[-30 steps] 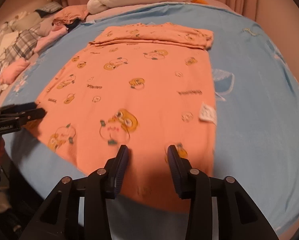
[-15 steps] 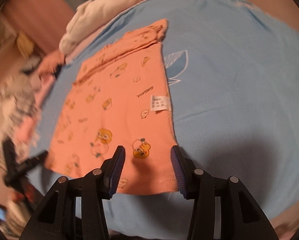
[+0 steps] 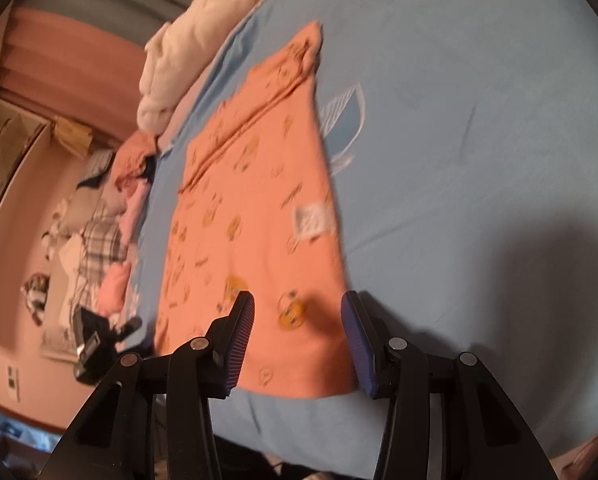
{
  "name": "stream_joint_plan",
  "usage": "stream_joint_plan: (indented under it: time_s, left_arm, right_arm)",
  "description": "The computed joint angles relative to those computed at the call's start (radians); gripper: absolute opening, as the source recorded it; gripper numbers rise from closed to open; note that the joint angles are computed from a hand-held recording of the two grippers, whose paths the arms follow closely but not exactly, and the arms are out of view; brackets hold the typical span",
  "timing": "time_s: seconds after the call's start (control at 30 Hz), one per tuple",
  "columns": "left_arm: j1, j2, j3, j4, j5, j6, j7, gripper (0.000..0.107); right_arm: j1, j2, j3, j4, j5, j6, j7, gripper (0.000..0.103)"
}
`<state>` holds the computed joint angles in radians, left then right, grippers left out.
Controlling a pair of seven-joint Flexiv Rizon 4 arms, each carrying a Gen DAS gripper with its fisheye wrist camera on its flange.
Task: Fold small clothes
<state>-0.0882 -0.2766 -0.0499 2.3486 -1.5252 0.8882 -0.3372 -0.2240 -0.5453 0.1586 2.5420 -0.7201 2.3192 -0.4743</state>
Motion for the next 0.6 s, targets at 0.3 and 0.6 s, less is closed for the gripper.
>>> stream_joint_plan:
  time_s: [0.3,0.6]
  left_arm:
    - [0.021,-0.014,-0.001,-0.013,0.034,-0.045,0.006,0.075]
    - [0.027,-0.046,-0.013,-0.045,0.011,-0.075,0.003,0.074]
  right_arm:
    - [-0.092,-0.118,0.001,-0.053,-0.214,0.101,0.057,0.047]
    - [-0.055,-0.146,-0.041,-0.126,-0.272,0.111,0.116,0.047]
